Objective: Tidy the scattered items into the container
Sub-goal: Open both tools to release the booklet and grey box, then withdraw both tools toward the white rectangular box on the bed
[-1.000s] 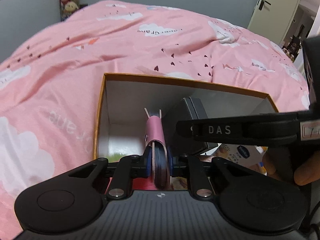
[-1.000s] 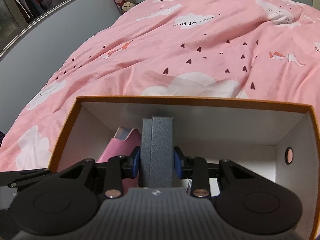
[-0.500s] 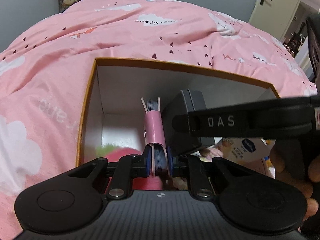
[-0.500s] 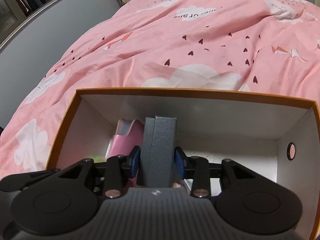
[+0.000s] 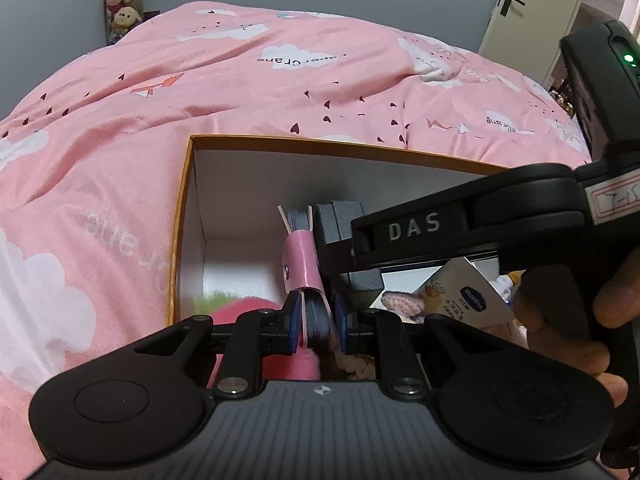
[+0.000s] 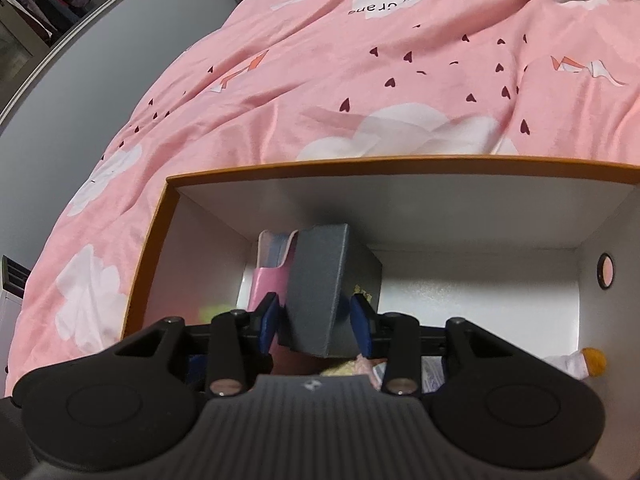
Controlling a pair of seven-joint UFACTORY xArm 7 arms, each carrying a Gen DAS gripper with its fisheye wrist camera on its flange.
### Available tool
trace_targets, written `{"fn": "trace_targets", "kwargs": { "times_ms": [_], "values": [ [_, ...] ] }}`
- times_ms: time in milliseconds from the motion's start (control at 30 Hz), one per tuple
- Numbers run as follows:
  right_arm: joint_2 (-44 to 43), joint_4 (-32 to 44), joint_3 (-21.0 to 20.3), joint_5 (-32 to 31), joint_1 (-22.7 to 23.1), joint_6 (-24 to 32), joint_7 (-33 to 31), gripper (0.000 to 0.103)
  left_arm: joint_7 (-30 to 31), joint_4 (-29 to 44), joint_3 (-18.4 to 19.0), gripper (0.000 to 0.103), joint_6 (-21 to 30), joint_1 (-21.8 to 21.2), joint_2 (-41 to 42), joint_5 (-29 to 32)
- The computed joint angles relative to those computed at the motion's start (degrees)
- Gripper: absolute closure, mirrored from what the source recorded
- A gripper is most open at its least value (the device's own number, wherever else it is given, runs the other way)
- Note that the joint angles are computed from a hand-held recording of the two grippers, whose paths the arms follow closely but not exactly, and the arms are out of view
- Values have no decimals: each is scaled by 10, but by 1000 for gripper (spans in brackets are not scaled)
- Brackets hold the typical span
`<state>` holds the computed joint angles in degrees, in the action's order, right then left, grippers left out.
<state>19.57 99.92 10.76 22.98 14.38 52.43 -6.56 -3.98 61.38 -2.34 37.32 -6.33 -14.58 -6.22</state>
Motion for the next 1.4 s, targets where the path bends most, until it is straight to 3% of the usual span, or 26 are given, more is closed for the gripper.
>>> {"fn": "trace_targets", "kwargs": {
  "times_ms": [333,667,867,1200,1400],
  "values": [
    [-46,-58,-3,-16,6,-55,-25,46,-62,-29,-24,81,-42,11,-31,67],
    [-125,-148,-8,-25,11,-125,-60,37,-76,-50,-27,81,-71,2,-69,76],
    [-176,-203,-15,-17,15,-171,-90,32,-69,-65,-29,78,-83,-5,-97,75],
    [-249,-269,-35,23,20,-179,-123,28,-41,-95,-27,72,-81,-23,-146,66],
    [-314,-329,-59,52,24,-176,-138,26,22,-98,11,72,-37,-66,-179,6]
  ]
}}
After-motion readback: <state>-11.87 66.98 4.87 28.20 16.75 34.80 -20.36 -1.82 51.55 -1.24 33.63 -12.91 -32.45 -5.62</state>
